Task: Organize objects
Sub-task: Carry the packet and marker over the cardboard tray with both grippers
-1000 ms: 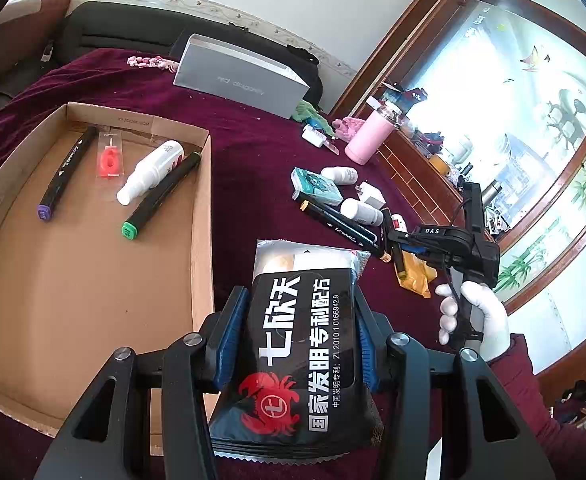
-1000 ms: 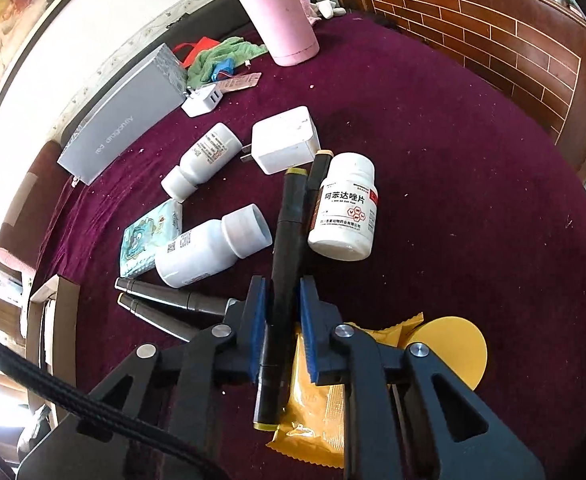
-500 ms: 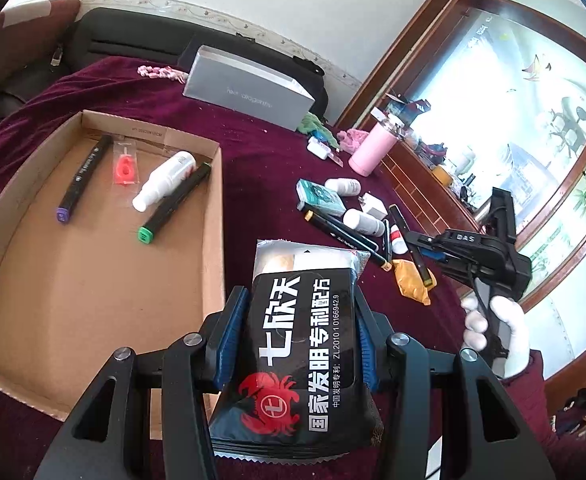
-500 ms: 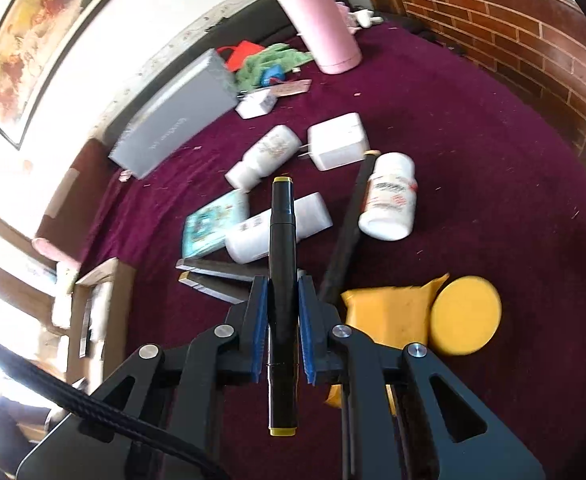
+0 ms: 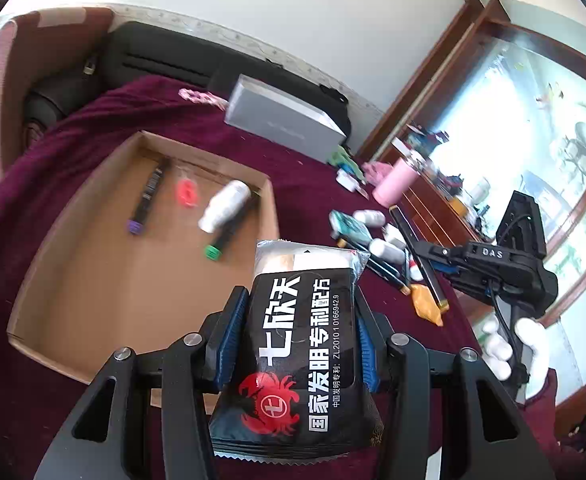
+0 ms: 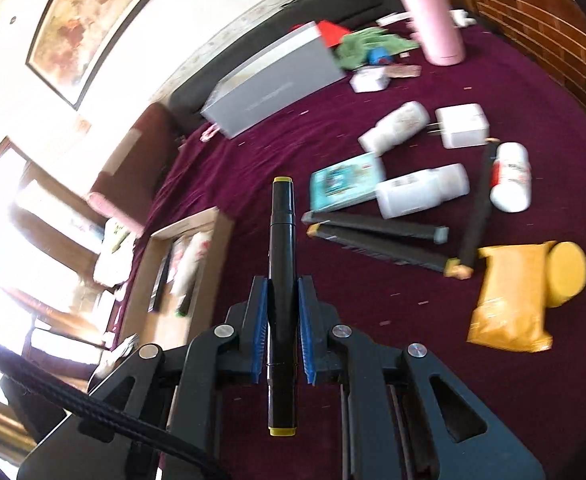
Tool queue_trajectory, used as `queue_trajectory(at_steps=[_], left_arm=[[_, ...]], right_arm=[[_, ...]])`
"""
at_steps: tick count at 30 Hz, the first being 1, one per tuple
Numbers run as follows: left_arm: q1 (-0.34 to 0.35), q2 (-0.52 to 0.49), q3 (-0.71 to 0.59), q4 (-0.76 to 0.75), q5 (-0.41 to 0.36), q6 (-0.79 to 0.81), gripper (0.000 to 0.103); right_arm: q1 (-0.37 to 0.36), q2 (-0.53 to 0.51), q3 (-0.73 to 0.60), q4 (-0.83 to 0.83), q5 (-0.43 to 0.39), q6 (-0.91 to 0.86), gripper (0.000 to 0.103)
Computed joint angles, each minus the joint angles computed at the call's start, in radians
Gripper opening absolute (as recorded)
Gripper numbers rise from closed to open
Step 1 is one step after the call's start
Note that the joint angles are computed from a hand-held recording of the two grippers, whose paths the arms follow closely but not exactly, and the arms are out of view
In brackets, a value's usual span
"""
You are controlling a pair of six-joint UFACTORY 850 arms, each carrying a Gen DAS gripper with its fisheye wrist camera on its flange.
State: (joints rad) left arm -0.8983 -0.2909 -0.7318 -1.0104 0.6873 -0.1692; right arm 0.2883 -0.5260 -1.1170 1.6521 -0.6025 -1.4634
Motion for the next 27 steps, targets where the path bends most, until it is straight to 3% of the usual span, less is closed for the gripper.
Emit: queue_trajectory(at_steps=[5, 11, 21, 27], left_arm=[[0.009, 0.056, 0.041, -0.137, 0.025, 0.114, 0.043], [0.073, 0.099, 0.071, -0.230, 0.016, 0.226, 0.043], [0.246, 0.065, 0.047, -0.162, -0.109, 0.233, 0.043], [0.309, 0.000, -0.014, -0.191, -0.187, 0.292, 0.043]], right_arm=[[0.064, -0.010, -0.026, -0.044, -0.018, 0.033, 0.013], [0.138, -0.048, -0.084, -0.095, -0.033, 0.092, 0.013], [0.236, -0.162, -0.251, -0.211, -0.042, 0.256, 0.013], [0.272, -0.252, -0.365, -0.290, -0.075, 0.381, 0.013]])
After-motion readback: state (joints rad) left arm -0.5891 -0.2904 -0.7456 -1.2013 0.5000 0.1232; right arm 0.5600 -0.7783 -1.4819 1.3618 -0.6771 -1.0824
